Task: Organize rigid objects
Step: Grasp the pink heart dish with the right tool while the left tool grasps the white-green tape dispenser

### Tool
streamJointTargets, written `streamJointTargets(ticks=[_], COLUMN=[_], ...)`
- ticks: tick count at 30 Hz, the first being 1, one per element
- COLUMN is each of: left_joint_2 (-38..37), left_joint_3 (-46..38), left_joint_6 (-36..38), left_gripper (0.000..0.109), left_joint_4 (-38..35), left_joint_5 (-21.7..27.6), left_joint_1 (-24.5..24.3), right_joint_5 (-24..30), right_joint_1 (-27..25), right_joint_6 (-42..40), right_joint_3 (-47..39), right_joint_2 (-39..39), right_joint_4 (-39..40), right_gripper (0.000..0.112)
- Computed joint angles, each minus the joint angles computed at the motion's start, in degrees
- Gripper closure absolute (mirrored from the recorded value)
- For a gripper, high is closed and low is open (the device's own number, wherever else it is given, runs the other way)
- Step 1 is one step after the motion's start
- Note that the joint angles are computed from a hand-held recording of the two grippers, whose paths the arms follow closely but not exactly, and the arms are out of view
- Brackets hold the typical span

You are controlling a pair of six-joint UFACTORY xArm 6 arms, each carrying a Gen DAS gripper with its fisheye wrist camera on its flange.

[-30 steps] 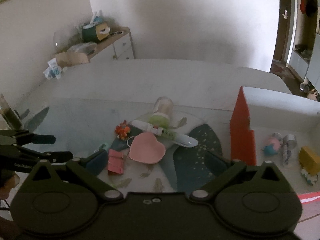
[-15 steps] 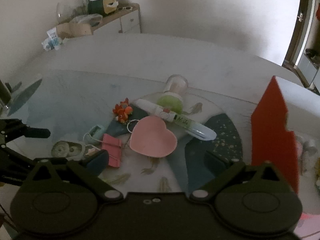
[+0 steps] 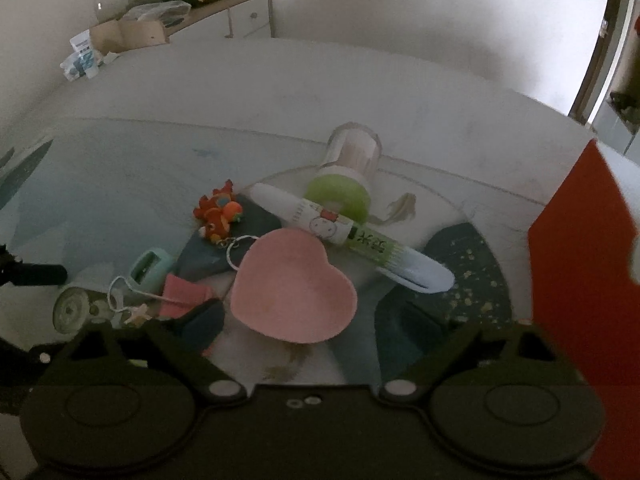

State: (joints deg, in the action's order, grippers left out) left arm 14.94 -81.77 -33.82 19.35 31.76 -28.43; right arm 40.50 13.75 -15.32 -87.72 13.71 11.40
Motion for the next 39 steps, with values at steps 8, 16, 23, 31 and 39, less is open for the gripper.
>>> streamJointTargets(ticks=[8, 16, 23, 31, 39], left_joint_2=[0.26, 0.27, 0.12, 0.11, -1.16], left_joint_3=[0.04, 0.01, 0.08, -0.11, 0.62], left_joint_6=[-1.94, -0.37, -1.18, -1.72, -4.51], left_gripper=[0.026, 0.045, 0.047, 0.048, 0.048], left_joint_4=[3.62, 4.03, 4.48, 2.78, 2.56], left_joint_5=[-0.22, -0.91, -0.63, -0.78, -0.7], left_joint_1=[-0.48, -0.92, -1.08, -0.81, -0.86], right_joint_5=[-0.32, 0.35, 0.94, 1.63, 2.36], right_joint_1=[0.76, 1.32, 1.19, 0.46, -0.73], right_joint_6=[0.28, 1.74, 1.37, 0.53, -0.97], right_joint_3=[-0.32, -1.6, -1.16, 2.04, 5.19], right_joint_2=[0.87, 2.18, 1.26, -2.42, -7.27], right_joint_4=[-0.36, -2.82, -2.84, 0.08, 3.5], right_gripper=[0.022, 0.034, 0.043, 0.043, 0.043])
